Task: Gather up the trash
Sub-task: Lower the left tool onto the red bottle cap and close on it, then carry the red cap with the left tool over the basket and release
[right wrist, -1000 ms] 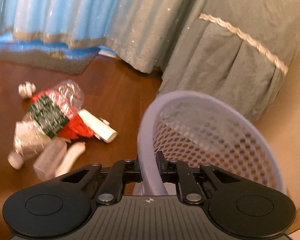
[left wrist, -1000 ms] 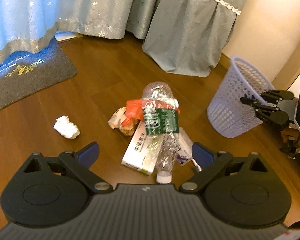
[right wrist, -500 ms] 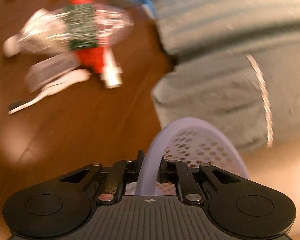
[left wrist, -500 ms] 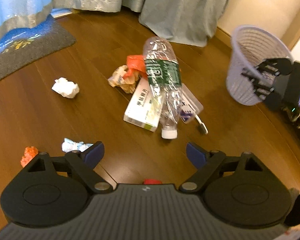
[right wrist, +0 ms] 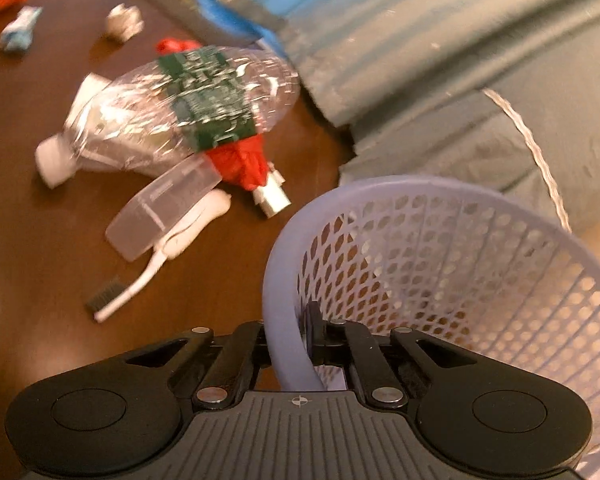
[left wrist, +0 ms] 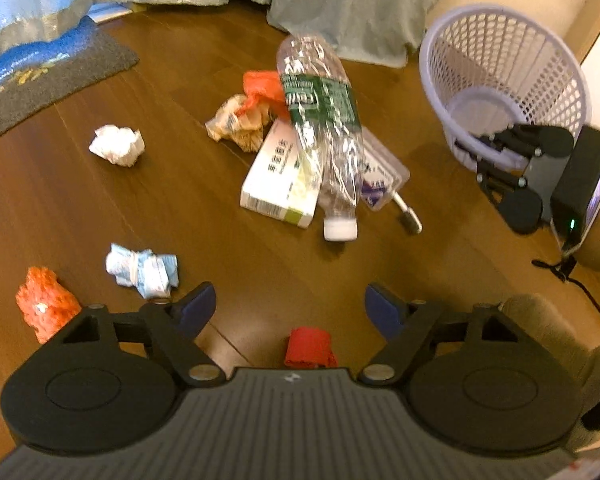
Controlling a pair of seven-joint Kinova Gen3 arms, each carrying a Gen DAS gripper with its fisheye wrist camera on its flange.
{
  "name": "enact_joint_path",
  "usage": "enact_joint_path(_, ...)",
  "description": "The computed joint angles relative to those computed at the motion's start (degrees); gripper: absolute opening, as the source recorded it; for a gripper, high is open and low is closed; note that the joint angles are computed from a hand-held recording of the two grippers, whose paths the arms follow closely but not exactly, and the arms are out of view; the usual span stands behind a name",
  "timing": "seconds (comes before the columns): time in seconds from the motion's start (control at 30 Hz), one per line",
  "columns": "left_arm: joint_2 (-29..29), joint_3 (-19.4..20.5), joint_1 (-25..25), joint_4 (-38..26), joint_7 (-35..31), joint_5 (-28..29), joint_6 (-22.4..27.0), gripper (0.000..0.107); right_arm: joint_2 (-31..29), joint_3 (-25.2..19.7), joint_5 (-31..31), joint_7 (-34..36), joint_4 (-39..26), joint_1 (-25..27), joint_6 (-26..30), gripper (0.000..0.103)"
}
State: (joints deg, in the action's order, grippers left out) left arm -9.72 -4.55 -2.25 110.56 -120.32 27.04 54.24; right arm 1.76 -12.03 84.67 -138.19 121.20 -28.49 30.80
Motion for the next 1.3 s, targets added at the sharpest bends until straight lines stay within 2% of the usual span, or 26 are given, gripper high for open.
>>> enact_joint_path(0.1, -0.27, 0.25, 0.56, 1.31, -1.72, -0.70, -0.26, 0.067, -0.21, 0.19, -2.47, -2.82, -0.81, 0.24, -0.68, 0.003)
enact_joint_path(0.27, 0.31, 1.43, 1.60, 2.44, -3.13, -1.93, 0.14, 0.059, -0.82, -0.20, 0.51, -10.34, 0.21, 0.08, 0.08, 0.003)
enact_joint_path(0.37, 1.11, 2.84, 2.29, 2.83, -2.32, -3.67, -0.77, 0.054, -0.89, -0.41, 0.49, -9.32, 0.64, -0.02, -0.07, 0.004)
enact_joint_path(0.5, 2.78, 4.20, 2.87, 2.44, 0.57, -6.55, -1.32, 0.040, -0.90, -0.37, 0.54, -8.92, 1.05, 0.07, -0.31, 0.004)
enact_joint_path(0.57, 3.67, 4.53, 2.97, 2.14, 1.88, -7.71, -1.37, 0.039, -0.78, -0.41, 0.27, -8.52, 0.95, 0.02, -0.19, 0.004)
enact_joint_path(0.67, 4.63, 4.06, 2.78, 1.89, 1.77, -6.74, -1.04, 0.040, -0.72, -0.44, 0.23, -7.98, 1.07, -0.06, -0.16, 0.004)
enact_joint_path(0.77, 5.43, 4.16, 2.80, 1.13, 0.70, -5.98, -0.05, 0.028, -0.65, -0.44, -0.20, -6.77, 1.08, -0.11, -0.20, 0.004)
enact_joint_path(0.97, 5.42, 4.97, 3.03, 0.24, 2.21, -7.01, -0.05, 0.027, -0.81, -0.39, -0.52, -5.88, 1.02, -0.11, -0.38, 0.004)
enact_joint_path(1.13, 6.08, 5.24, 3.46, -5.23, 2.32, -5.43, 0.10, 0.027, -0.60, -0.61, 0.68, -6.20, 1.50, -0.40, 0.02, 0.004)
enact_joint_path(1.3, 8.95, 6.46, 4.68, -16.04, -0.30, 0.29, -1.04, 0.027, -0.87, -0.68, 1.88, -6.94, 2.30, -0.51, -0.30, 0.004)
